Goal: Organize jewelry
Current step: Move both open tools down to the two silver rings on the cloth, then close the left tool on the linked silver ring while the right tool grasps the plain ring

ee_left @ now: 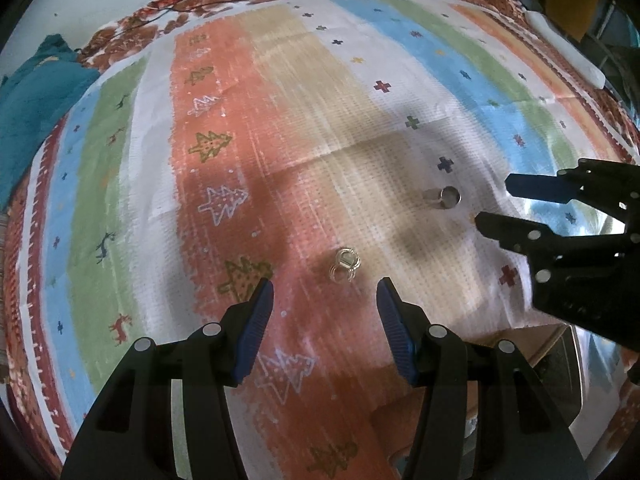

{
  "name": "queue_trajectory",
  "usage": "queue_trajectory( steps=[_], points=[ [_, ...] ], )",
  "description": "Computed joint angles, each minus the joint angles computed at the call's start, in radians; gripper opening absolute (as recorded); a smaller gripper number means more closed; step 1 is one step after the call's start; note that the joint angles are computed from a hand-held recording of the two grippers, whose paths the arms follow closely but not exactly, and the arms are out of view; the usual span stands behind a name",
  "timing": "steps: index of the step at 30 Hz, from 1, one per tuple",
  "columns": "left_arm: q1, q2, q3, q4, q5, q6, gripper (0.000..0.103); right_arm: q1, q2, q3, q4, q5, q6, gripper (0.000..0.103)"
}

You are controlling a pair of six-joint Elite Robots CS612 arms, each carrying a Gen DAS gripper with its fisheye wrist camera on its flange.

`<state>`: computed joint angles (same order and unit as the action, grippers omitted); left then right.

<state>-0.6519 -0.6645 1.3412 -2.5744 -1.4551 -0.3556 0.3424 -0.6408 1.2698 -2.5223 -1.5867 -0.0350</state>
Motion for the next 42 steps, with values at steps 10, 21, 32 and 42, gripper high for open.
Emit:
queue_trajectory(
  steps=[10, 21, 32, 42],
  points=[
    [0.004, 0.040, -0.047, 0.046, -0.025, 0.060, 0.054, -0.001, 0.033, -0.047, 0.040, -0.017, -0.003, 0.046],
    [0.006, 0.074, -0.089, 0.067, -0.029, 0.092, 0.054, -0.002, 0.063, -0.087, 0.075, -0.012, -0.002, 0.046],
    [0.005, 0.082, -0.102, 0.069, -0.052, 0.136, 0.039, 0.002, 0.092, -0.128, 0.100, -0.031, -0.012, 0.035],
    [0.001, 0.083, -0.105, 0.085, -0.042, 0.128, 0.015, 0.002, 0.085, -0.119, 0.104, -0.005, -0.030, 0.020]
  ],
)
